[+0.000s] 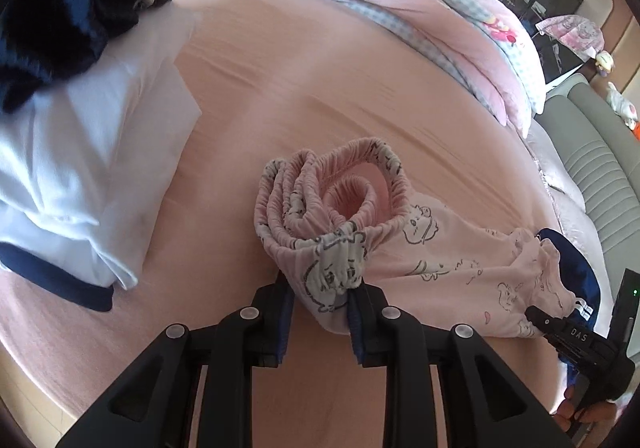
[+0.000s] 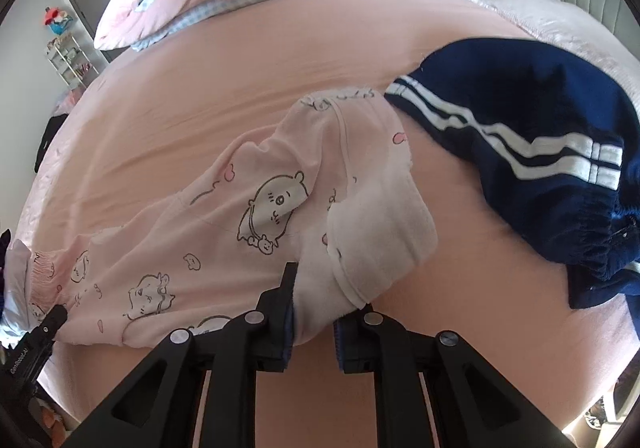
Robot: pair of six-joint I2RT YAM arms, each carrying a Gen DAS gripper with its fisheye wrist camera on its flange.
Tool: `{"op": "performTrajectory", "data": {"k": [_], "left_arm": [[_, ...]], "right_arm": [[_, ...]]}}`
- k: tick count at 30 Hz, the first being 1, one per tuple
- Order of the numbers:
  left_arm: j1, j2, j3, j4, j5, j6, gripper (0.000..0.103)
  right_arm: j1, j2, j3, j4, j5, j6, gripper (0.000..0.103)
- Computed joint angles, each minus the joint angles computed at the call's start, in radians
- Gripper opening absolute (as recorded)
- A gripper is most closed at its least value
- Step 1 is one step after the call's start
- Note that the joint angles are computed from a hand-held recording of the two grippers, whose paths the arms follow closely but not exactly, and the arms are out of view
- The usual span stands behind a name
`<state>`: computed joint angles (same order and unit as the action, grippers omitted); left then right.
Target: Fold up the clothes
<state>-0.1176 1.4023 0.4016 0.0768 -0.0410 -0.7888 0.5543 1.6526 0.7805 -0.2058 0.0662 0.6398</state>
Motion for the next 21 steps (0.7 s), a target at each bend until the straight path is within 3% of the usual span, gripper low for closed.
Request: {"op": "performTrajectory", "data": {"k": [3, 5, 6, 7, 8, 15, 21], "left_arm": [[0.064, -0.021, -0.007, -0.017, 0.096, 0.000, 0.030], [0.093, -0.034, 0.022, -0.088, 0.146, 0.019, 0.043], [0.088, -0.049, 0.033, -0.120, 0.141, 0.024, 0.058], [0.074, -0.068, 0.040, -0.148, 0.121, 0.026, 0.067], [0.060, -0.086, 0.048, -0.176, 0.101, 0.028, 0.067], [-0.052, -0.094, 0.173, -0.396, -0.053, 0.105, 0.073], [-0.096, -0.075, 0.224, -0.422, -0.129, 0.149, 0.073]], "right_arm": [[-0.038, -0.035, -0.012, -0.037, -0.077, -0.032, 0.025], [-0.032, -0.056, -0.006, -0.088, -0.067, -0.068, 0.042], [-0.023, -0.069, -0.008, -0.107, -0.041, -0.076, 0.051], [-0.013, -0.083, -0.011, -0.124, -0.010, -0.080, 0.066], [-0.005, -0.098, -0.018, -0.133, 0.020, -0.088, 0.070], [-0.013, -0.193, -0.054, -0.164, 0.105, -0.154, 0.070], [-0.042, -0.205, -0.020, -0.160, 0.120, -0.174, 0.070]]}}
